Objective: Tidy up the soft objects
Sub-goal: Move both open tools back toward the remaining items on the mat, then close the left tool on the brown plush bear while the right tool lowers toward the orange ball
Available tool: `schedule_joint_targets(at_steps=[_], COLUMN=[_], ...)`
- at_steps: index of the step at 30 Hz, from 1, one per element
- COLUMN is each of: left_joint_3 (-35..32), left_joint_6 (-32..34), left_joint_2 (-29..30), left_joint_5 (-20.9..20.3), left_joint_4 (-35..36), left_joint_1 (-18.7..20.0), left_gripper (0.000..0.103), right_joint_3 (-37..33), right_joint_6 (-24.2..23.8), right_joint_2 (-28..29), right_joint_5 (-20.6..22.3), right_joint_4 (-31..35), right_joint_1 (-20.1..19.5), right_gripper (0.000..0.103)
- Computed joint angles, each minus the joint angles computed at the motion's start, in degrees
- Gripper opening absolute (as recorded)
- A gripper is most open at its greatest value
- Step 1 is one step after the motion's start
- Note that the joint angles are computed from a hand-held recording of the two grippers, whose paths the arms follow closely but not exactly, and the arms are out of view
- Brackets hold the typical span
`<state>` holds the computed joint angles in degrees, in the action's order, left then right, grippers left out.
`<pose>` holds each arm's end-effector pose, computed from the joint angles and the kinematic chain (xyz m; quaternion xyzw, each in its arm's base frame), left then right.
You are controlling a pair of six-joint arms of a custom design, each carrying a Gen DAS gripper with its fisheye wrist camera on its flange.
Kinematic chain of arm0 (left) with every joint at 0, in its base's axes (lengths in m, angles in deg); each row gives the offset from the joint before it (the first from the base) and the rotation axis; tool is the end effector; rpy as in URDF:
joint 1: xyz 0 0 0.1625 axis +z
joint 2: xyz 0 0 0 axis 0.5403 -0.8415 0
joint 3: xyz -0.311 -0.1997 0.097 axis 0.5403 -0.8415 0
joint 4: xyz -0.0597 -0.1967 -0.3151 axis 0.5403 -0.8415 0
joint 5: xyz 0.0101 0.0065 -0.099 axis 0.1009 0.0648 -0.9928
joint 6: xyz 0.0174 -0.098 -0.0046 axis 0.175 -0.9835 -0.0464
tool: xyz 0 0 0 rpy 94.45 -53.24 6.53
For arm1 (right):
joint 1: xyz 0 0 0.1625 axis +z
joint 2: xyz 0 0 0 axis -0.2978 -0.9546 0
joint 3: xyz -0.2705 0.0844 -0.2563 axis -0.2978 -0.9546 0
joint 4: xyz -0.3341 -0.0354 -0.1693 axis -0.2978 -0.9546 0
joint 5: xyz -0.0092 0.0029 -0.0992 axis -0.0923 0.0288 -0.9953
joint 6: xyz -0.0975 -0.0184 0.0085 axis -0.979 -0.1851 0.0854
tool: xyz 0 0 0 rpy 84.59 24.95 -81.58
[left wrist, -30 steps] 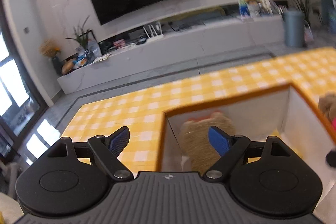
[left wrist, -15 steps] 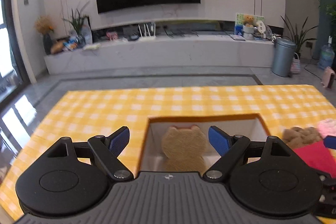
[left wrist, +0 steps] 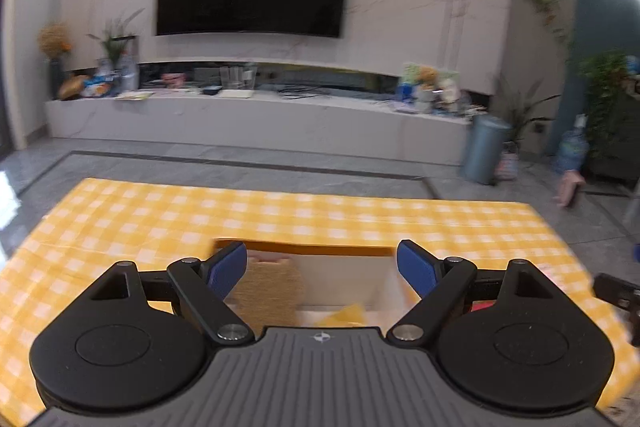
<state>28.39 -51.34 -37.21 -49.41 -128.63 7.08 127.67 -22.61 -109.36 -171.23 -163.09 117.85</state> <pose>-0.2754 -0.5186 0.2068 0.1433 0.8061 -0.4881 0.3024 0.1936 -0.4915 0.2972 0.3235 -0.7932 0.4304 0.2844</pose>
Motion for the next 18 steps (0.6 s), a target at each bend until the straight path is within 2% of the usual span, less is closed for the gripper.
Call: schedule_joint_targets(at_steps=[4,5,8,10,12,16,18], left_joint_3=[-0.39,-1.13,-6.20,-10.53,-15.47,-27.96,-37.02], left_joint_6=[2.49,2.58,-0.15,-0.23,1.44,5.50,5.76], left_joint_2=[0.99,1.61,4.49,6.58,9.24,17.14,22.38], left_joint_5=[-2.94,-3.46,-5.74,-10.22,-16.45,-25.05,-26.51], left_joint_4=[-1.20,-0.41,7.82,13.65,17.45,25.58,36.15], left_joint_1=[-2.47,-2.95,-3.52,-3.04,-1.95,1.10,2.46], left_gripper=[0.100,0.100,0.100,0.100,0.100,0.100,0.099], right_joint_3=[-0.61,-0.87,-1.69,-2.87,-4.25,-6.11,-8.14], right_joint_6=[3.26,2.93,-0.55,0.19,3.21,5.23,8.33], right_joint_2=[-1.73,-1.62,-0.83,-0.37,0.18,-0.69,0.68], right_joint_5=[-0.85,-1.32,-2.77,-4.59,-5.35,-1.59,-1.15], right_joint_4=[-3.18,-4.76,-6.04,-4.33,-1.89,9.64,13.19], right_joint_1=[-2.63,-3.29,-5.67,-7.38,-9.03,-12.57,-13.57], right_gripper=[0.089,0.092,0.095,0.094,0.091,0.088,0.088])
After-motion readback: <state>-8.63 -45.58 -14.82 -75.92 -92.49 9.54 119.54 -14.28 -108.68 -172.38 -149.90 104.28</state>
